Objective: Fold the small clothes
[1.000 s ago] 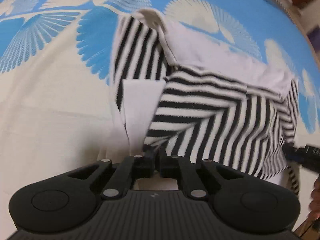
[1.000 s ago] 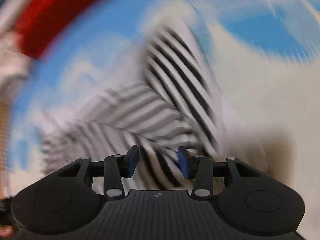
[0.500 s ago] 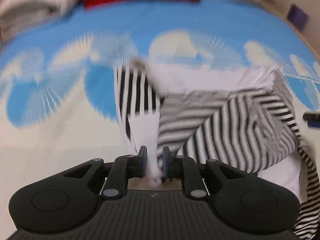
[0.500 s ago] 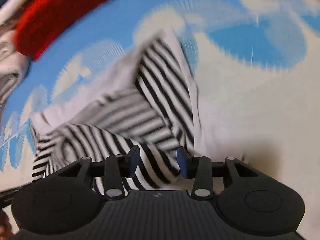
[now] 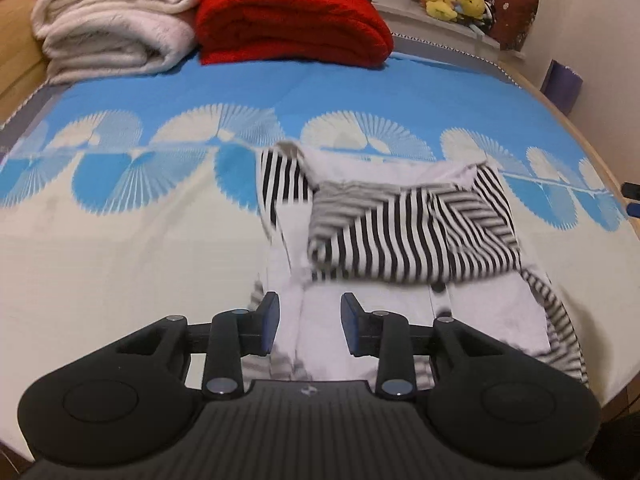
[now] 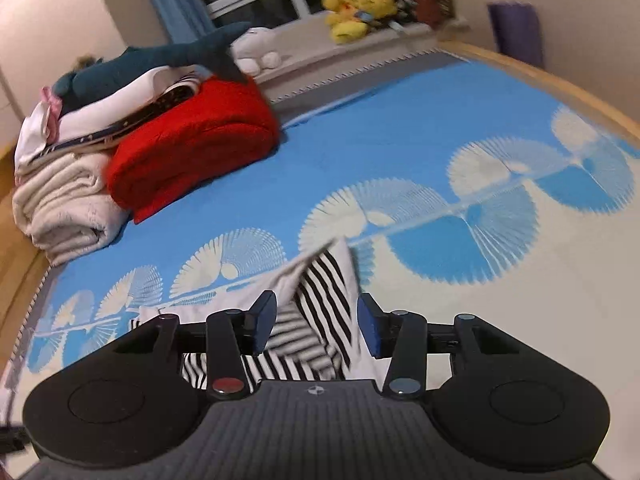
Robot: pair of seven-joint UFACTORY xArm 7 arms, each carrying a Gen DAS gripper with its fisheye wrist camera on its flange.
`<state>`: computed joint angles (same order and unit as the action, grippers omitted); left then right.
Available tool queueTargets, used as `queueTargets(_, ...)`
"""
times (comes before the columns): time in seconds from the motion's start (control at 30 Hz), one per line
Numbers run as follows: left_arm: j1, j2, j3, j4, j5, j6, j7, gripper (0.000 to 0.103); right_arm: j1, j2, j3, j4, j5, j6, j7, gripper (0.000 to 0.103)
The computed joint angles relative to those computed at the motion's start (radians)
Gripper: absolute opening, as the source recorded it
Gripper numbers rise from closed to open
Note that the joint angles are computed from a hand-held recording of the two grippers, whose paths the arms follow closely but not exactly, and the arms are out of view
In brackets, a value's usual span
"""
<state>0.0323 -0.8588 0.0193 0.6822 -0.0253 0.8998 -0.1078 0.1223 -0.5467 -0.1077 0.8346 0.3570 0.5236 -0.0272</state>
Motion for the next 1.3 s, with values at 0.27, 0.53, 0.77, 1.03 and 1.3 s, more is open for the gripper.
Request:
queueTargets(0.27,0.017,-0.266,-0.023,-0.228,-0.018,0.152,-0.116,0.043,-0.097,-0.380,-0.004,-0.301,-0.082,0.198,0.048,0.055)
queueTargets(0.53,0.070,-0.328,0.060,-0.310,-0.065,0.231,-0.193,0.079,-0.087,-0.477,0.032,-0.452,-0.113,0.297,0.093,0.054)
queueTargets(0.77,0.072,-0.283,0.079,-0.351,-0.111,0.173,-0.205,0.079,-0.093,-0.446,0.061,-0.510,-0.202,0.251,0.058,0.063)
queueTargets(1.03,0.054,-0.255,0.053,-0.360,-0.100,0.183,-0.177,0.079,-0.110,-0.409,0.094,-0.523,-0.249,0.266,0.083,0.065)
queueTargets(1.3,0.044,-0.237,0.032,-0.361,-0.092,0.180,-0.191,0.079,-0.124,-0.395,0.074,-0.532,-0.260,0.280,0.121,0.067)
